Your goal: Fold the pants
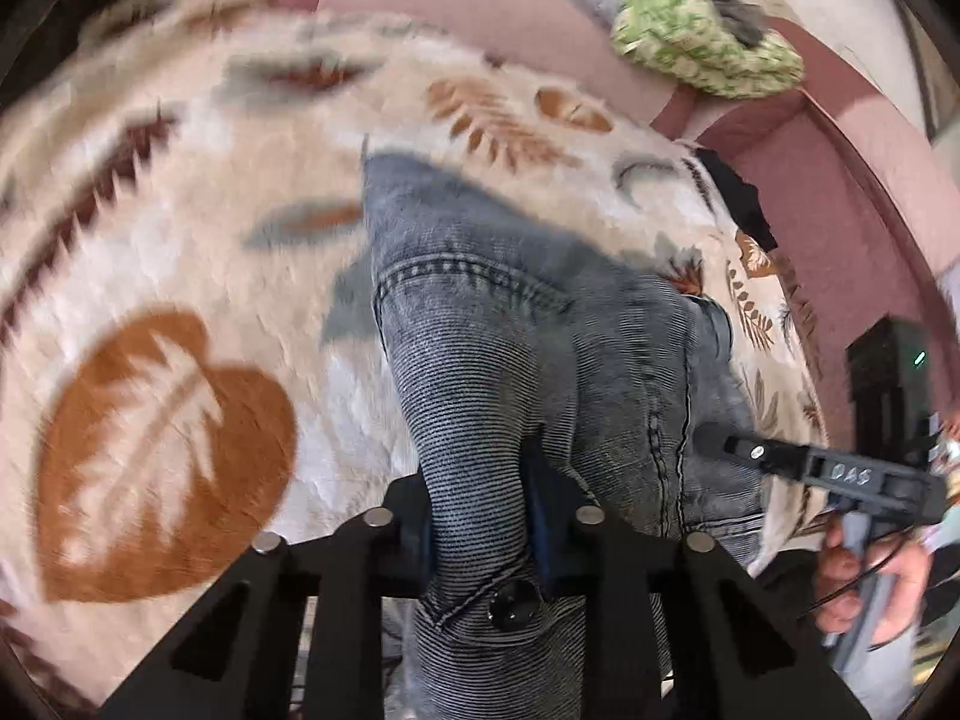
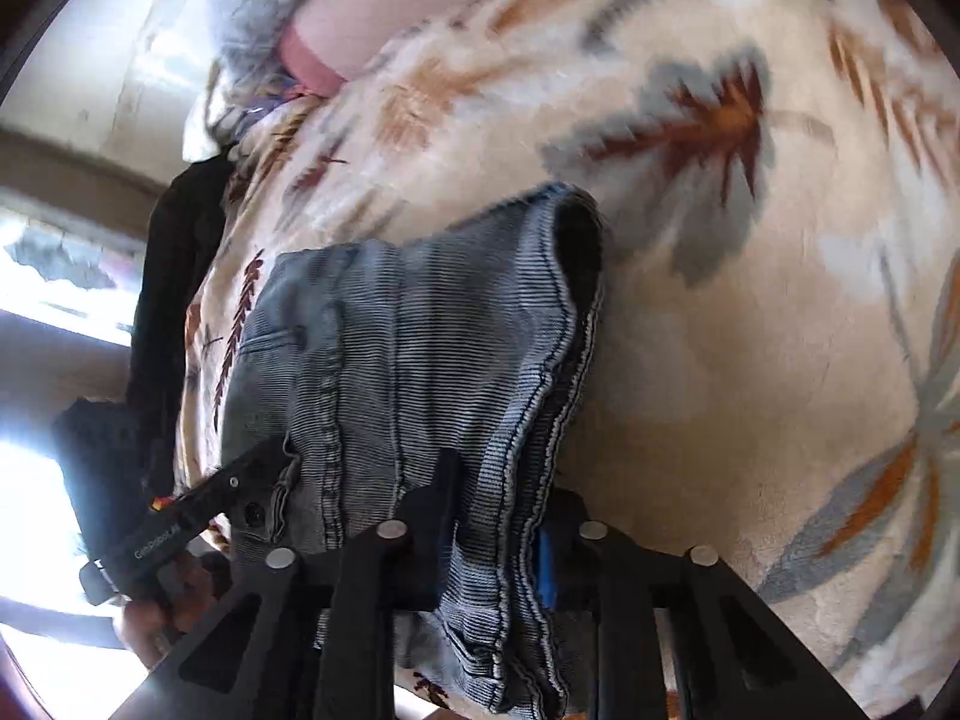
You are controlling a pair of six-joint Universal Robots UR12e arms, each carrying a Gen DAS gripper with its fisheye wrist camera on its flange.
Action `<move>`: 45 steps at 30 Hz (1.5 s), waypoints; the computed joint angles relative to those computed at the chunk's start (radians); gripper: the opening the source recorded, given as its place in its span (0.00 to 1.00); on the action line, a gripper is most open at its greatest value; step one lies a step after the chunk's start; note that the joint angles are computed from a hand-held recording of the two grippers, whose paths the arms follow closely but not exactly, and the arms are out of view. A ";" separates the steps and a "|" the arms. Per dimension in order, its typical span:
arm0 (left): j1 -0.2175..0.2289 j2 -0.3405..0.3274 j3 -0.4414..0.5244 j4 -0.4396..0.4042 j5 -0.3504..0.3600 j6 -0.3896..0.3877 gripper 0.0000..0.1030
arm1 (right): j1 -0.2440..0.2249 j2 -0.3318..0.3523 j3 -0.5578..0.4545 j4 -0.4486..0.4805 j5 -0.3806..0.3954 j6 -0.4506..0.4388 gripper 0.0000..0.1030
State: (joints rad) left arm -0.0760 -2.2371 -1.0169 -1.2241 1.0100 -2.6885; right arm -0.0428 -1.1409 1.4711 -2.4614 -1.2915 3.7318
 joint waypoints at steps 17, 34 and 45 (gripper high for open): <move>-0.021 -0.173 0.260 0.035 0.158 -0.163 0.57 | 0.016 0.191 -0.307 0.192 -0.139 -0.110 0.31; -0.012 0.041 -0.118 0.445 0.270 -0.174 0.79 | 0.124 0.079 -0.127 -0.029 -0.418 -0.163 0.64; -0.015 0.149 -0.270 0.661 0.314 -0.173 0.89 | 0.188 -0.061 0.059 -0.196 -0.600 -0.198 0.95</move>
